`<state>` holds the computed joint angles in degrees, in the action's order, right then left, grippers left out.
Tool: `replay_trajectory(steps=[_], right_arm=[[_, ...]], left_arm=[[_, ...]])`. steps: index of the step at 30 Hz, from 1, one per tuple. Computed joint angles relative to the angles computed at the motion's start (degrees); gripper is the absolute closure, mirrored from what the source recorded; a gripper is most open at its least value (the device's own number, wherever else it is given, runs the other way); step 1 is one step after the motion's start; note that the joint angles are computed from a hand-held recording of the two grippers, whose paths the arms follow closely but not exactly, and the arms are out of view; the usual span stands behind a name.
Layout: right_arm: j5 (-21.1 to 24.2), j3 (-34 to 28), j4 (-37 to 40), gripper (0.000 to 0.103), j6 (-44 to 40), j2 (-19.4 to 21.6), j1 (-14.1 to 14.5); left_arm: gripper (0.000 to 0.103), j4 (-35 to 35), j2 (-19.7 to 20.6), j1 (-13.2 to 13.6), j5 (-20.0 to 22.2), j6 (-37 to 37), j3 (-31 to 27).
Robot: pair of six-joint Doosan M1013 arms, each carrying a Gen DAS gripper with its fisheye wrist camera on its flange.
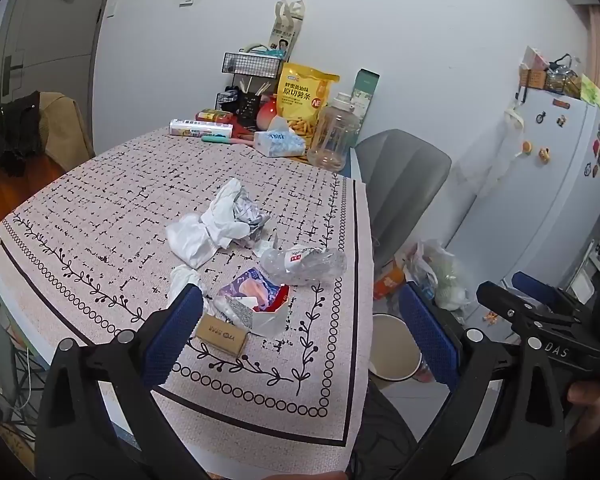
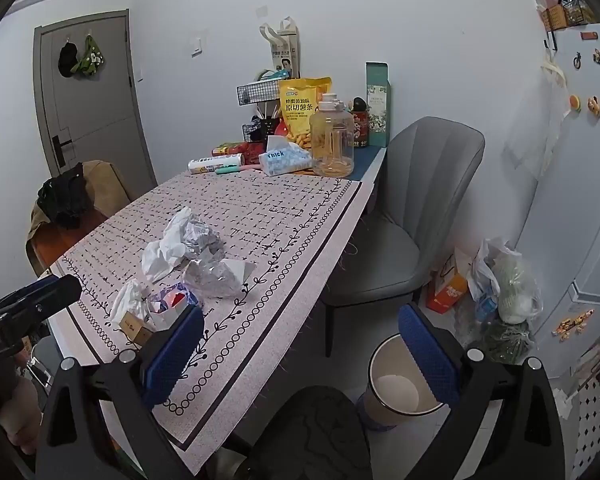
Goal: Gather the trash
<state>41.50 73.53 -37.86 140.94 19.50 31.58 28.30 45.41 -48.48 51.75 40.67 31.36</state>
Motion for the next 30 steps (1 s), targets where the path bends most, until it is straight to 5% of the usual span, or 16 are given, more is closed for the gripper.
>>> replay_trajectory(steps=[4, 30], right_arm=[[-1.12, 0.42, 0.58, 0.008, 0.35, -0.11, -0.11], [-2.61, 1.25, 0.76, 0.008, 0.49, -0.45, -0.17]], left_arm=[[0.006, 0.13, -0.9, 0.16, -2.49, -1.65, 1.97], [0.006, 1.84, -0.8, -0.12, -0.95, -1.59, 1.22]])
